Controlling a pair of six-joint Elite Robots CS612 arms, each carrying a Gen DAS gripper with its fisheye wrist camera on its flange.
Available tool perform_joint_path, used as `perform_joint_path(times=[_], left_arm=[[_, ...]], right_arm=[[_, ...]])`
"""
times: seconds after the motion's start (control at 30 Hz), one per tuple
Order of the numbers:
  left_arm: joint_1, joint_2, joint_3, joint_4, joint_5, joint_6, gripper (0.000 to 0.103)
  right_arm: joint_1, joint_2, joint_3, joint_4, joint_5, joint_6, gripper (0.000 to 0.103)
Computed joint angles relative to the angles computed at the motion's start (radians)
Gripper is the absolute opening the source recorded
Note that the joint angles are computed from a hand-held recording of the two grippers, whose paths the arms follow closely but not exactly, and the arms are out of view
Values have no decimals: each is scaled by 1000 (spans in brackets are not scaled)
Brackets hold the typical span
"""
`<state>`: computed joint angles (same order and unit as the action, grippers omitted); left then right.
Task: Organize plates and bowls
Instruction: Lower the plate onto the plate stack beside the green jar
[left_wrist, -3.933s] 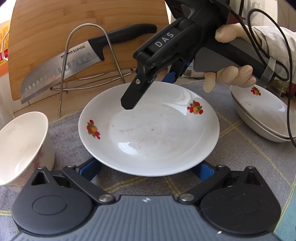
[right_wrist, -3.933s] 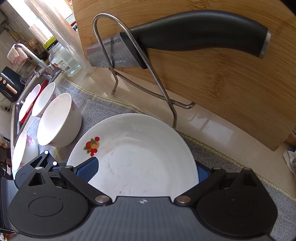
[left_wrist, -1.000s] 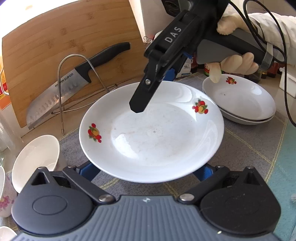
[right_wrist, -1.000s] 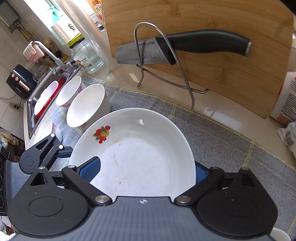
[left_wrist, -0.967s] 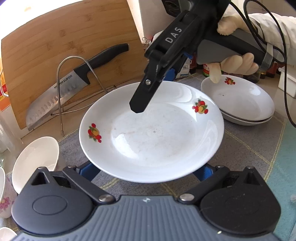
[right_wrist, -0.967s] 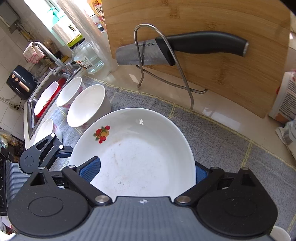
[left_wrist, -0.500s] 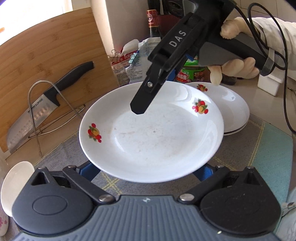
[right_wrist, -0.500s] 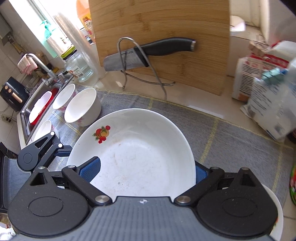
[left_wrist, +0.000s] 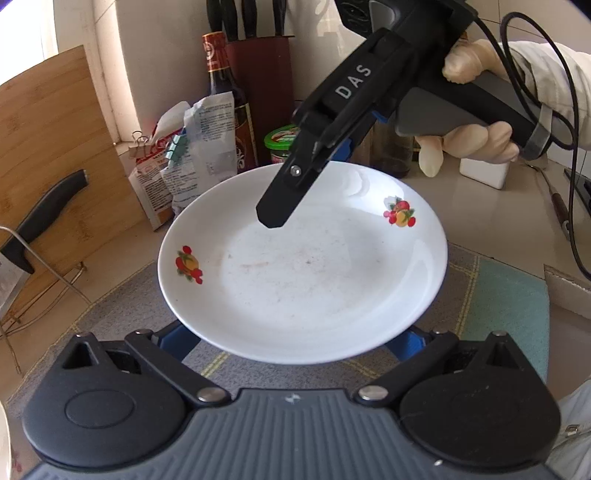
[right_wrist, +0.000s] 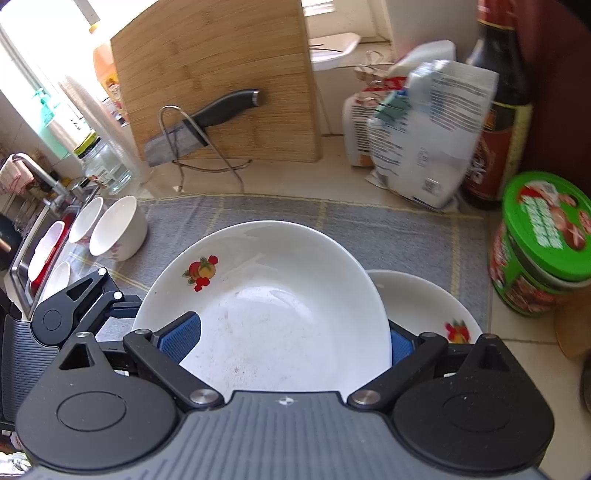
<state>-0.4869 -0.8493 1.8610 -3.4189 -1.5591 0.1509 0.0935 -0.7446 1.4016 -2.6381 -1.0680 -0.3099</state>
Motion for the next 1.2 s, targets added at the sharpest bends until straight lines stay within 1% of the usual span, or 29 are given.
perform_joint_path(times=[0.27,0.57,0.7,1.0,1.1,1.2], left_arm=[[-5,19,-35,38,-36,17,102],[-9,29,-52,67,-58,36,102],[-13,32,-62,93,-45,43,102],[-8,33,-76,135,-56,24,102],[-5,35,-80,142,-66,23,102],[-6,35,-81,141,-58,24,102]], right_arm=[[-15,-5,36,-53,-29,63,101],[-25,-4,61,-88,-46,102,101],[-28,-3,63,-78,-47,108,101],[-29,8,50,-66,-51,108,101],[-30,11,46,-59,-52,114,101],[-30,13,44,-52,-64,119,101]])
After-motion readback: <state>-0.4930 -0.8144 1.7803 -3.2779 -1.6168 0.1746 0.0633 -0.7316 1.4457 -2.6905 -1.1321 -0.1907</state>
